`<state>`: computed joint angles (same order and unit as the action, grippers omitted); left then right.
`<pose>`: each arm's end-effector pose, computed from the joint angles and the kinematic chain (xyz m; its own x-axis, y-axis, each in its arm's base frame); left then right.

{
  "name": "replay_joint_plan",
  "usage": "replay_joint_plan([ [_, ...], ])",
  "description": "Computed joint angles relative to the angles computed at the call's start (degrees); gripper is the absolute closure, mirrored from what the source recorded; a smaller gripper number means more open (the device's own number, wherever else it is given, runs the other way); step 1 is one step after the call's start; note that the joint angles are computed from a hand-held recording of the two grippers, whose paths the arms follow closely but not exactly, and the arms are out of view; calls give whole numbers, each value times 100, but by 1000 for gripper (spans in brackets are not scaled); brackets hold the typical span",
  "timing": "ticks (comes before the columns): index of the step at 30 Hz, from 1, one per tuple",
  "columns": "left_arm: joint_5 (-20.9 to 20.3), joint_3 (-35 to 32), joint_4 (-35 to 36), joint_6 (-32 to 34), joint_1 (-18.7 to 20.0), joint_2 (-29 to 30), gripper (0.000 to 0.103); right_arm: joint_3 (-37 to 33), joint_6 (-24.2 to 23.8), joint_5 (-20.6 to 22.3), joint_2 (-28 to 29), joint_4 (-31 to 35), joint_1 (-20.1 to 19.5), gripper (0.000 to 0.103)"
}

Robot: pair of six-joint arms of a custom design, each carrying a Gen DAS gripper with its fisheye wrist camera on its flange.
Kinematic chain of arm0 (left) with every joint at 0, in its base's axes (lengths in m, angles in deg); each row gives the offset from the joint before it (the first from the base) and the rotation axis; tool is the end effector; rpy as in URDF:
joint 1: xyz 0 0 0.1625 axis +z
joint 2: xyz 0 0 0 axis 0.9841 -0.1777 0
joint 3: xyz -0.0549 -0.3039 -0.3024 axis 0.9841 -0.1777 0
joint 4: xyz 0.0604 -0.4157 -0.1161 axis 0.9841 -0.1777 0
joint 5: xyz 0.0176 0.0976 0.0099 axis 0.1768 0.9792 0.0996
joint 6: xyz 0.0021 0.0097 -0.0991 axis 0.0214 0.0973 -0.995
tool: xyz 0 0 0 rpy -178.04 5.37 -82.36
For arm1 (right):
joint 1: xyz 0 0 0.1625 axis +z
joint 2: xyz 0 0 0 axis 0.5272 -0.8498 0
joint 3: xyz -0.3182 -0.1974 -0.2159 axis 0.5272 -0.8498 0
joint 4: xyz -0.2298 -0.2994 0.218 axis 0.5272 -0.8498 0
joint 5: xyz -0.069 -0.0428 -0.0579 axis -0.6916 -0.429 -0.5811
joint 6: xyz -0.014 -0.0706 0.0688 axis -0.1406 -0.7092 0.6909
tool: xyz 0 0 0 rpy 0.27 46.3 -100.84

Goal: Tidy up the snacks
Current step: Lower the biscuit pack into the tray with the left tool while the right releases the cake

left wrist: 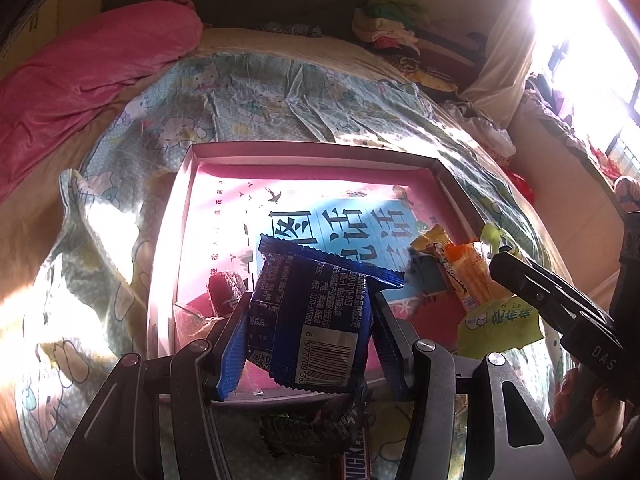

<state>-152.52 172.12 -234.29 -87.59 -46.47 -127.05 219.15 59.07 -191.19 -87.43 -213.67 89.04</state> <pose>-0.2021 -0.3468 0.1449 -0.7144 0.5562 -0.4246 0.6688 0.7213 -0.1802 0.2004 -0.2083 0.1404 -0.9121 0.1103 0.3948 -0.2621 0.5836 -0.7686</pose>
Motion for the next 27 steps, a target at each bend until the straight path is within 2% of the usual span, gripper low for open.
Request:
replay_joint_plan([
  [14, 25, -126, -222, 188, -151, 671, 46, -157, -296, -262, 205, 128, -46, 69],
  [21, 9, -136, -177, 177, -154, 766, 46, -259, -523, -426, 313, 219, 63, 69],
  [27, -16, -134, -74, 111, -83, 758, 45, -449, -788, -620, 512, 619, 210, 68],
])
